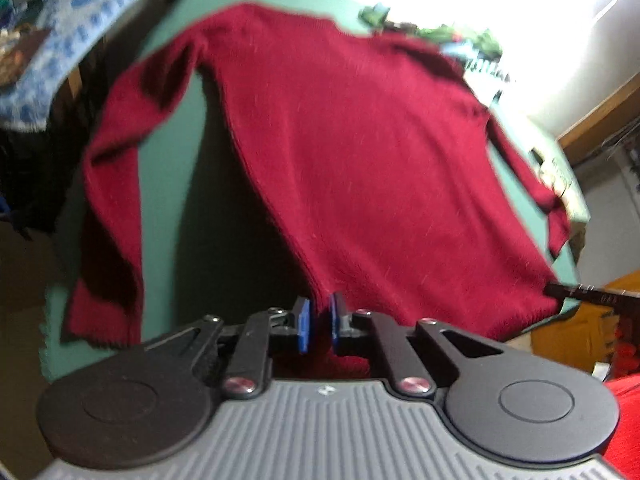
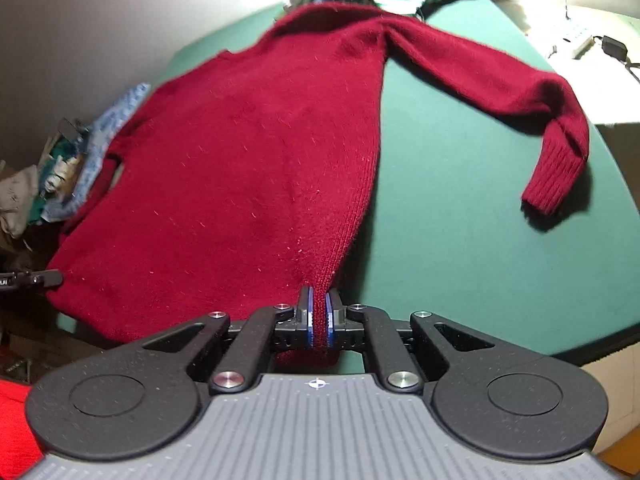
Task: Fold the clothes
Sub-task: 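Grasp the sweater hem with the left gripper while the right gripper holds the hem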
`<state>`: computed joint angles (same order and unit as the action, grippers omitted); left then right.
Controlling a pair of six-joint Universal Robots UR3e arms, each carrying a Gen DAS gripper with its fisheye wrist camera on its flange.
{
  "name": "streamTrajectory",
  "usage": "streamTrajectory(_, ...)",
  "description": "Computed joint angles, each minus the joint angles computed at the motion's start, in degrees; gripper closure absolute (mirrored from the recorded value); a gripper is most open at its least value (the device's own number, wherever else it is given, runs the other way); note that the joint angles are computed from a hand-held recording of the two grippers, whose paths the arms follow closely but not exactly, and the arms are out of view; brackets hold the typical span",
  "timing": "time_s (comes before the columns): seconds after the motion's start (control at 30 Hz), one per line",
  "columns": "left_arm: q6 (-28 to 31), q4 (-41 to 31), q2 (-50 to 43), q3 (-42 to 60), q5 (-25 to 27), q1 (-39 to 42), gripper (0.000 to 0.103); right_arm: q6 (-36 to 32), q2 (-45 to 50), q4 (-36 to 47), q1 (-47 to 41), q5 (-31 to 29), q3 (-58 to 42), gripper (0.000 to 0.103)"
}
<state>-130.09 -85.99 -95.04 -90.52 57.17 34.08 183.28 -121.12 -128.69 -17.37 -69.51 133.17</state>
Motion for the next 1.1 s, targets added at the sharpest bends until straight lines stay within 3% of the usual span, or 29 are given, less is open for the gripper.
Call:
streamTrajectory(0.03, -0.14, 1.48, 0.12, -1.45, 0.87, -0.23, 0.097, 0.36, 1.12, -1.35, 1.23, -1.10, 0.49, 0.096)
streamTrajectory(0.07, -0.26, 2.94, 0.20, -2.87, 1.71, -0.44, 0.088, 0.26, 1.76, -2.31, 2.08, -1.94, 1.07, 0.094)
streamTrajectory(0.1, -0.15, 3.86, 0.14, -3.81, 2.25, -0.39, 0.070, 0.27, 2.15, -3.00, 2.62, -2.48, 1.67, 0.092)
streamTrajectory(0.17, 0.90, 4.91, 0.34, -5.34, 2.69, 0.31, 0.049, 0.78, 2.79, -4.84, 3.86, -4.02, 2.80, 0.085)
streamTrajectory(0.2, 1.44, 5.55, 0.59, -6.15, 3.11, 0.43, 0.044, 0.67, 3.04, -5.30, 4.42, -4.75, 3.16, 0.081)
streamTrajectory(0.27, 2.93, 5.62, 0.54, -6.83, 3.79, 0.51, 0.043, -0.55, 3.19, -4.84, 4.45, -5.13, 3.60, 0.061)
streamTrajectory(0.33, 3.59, 5.31, 0.00, -7.08, 4.29, 0.15, 0.042, -3.02, 1.74, -3.06, 2.82, -3.84, 4.54, 0.061)
streamTrajectory(0.43, 4.35, 4.32, -1.28, -7.32, 4.15, -0.89, 0.044, -6.40, 0.43, -2.06, 1.33, -1.56, 5.96, 0.052)
streamTrajectory(0.53, 6.31, 2.21, -1.53, -6.38, 3.58, -2.04, 0.065, -9.12, -0.38, -2.06, 1.00, 0.21, 6.97, 0.046)
streamTrajectory(0.57, 6.94, 0.18, -2.26, -4.76, 3.41, -2.36, 0.088, -10.34, -0.70, -0.28, 0.03, 1.70, 6.53, 0.064)
streamTrajectory(0.6, 7.71, -2.57, -2.98, -2.83, 3.15, -2.26, 0.096, -11.58, -0.97, 1.51, -0.92, 3.16, 6.07, 0.080)
streamTrajectory(0.67, 9.96, -6.96, -3.36, 0.39, 2.06, -1.68, 0.101, -13.76, -3.38, 6.93, -4.46, 7.04, 5.22, 0.086)
streamTrajectory(0.77, 12.42, -15.92, -5.39, 7.48, -1.22, 0.64, 0.101, -18.36, -6.44, 19.38, -11.69, 13.95, 1.75, 0.086)
streamTrajectory(0.87, 9.99, -21.83, -9.23, 14.49, -6.61, 3.39, 0.103, -22.08, -11.09, 29.66, -19.41, 21.02, 0.85, 0.086)
streamTrajectory(1.1, 4.81, -21.40, -11.79, 18.24, -14.23, 6.46, 0.103, -26.39, -18.48, 43.95, -31.73, 30.81, 0.23, 0.087)
